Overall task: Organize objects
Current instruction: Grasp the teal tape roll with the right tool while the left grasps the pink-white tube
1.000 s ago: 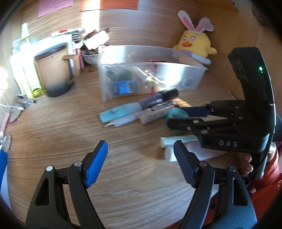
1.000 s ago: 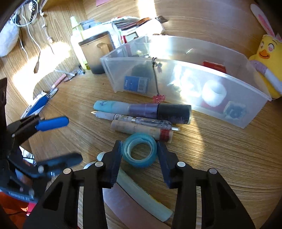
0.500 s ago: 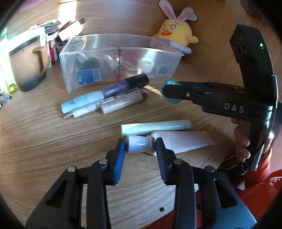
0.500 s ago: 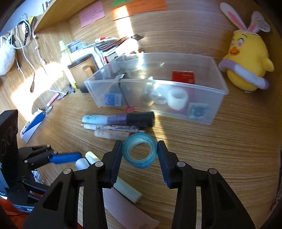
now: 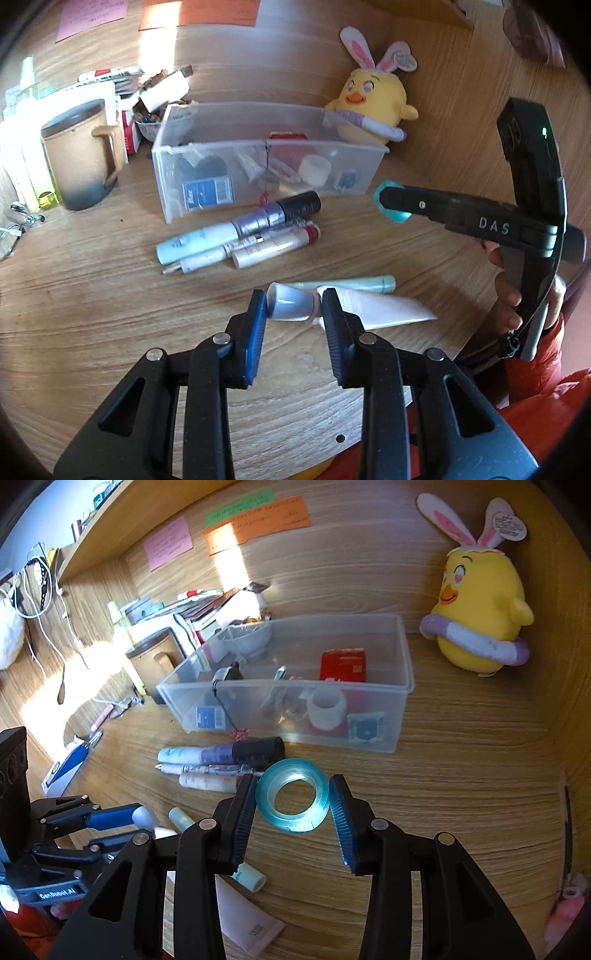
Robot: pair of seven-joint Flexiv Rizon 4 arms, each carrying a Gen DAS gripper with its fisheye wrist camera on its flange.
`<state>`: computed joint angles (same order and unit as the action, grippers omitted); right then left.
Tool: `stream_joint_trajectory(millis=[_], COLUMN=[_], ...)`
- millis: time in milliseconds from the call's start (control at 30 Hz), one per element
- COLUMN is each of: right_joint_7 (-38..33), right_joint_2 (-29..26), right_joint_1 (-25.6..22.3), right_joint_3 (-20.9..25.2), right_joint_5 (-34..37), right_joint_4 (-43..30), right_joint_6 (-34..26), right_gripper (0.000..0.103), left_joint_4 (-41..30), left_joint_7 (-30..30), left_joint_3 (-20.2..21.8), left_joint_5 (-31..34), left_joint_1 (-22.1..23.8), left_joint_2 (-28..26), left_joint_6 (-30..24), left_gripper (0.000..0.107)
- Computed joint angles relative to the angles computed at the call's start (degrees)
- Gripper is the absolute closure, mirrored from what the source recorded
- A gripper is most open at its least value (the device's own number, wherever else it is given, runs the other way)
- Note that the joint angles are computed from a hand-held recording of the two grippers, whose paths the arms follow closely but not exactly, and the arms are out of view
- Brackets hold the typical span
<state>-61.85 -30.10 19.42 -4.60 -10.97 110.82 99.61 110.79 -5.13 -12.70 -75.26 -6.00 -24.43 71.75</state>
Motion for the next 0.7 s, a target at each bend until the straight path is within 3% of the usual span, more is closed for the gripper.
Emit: stream_joint_trajectory(millis=[33,200,300,367,433,500,567,700], right_joint_7=[0.1,0.1,0.1,0.2,0.2,0.4,0.5,0.6], right_joint_2=[0.2,0.5,0.5,0.6,0.7,0.7,0.7,0.9], right_joint_1=[0.4,0.9,1.0,1.4,1.4,1.4,0.8,1.1], right_joint_3=[-0.5,-1.4,-1.6,-2.1,-2.4,-2.7,-2.3,-2.8], right_joint_5=[0.2,0.8,1.0,1.4,1.7,2.0,2.2,2.6], right_joint_4=[0.2,0.3,0.3,0.5,0.7,0.8,0.8,1.3], right_joint_6=[0.3,0.9,1.1,1.3,1.4,1.4,1.5,1.9], right_gripper=[0.066,0.066,0.066,0.066,0.066,0.066,0.066,0.066], left_joint_4=[-0.2,-1.6,-2.1,-1.4,-1.0,-0.5,0.3,0.5], left_joint_7=[-0.6,-2.5,-7.3,-6.6,-6.9,-7.1,-5.5,-5.1], left_joint_3=[0.2,0.2,1.0,0.6,0.5,0.4,-0.2,-0.2], left_joint_5=[0.7,1.6,6.4,6.7,8.5,10.0,9.8,12.4], left_joint_1=[0.1,0.6,2.0,1.7,1.8,1.8,1.4,0.6], left_joint_2=[0.0,-0.6,-0.7,-0.4,-0.1,0.3,0.8,0.7], left_joint_6=[-0.6,-0.9,-6.3,-5.0,-6.3,-8.0,-7.8,-10.2], left_gripper=[0.107,0.107,0.107,0.105,0.100,0.078,0.066,0.060])
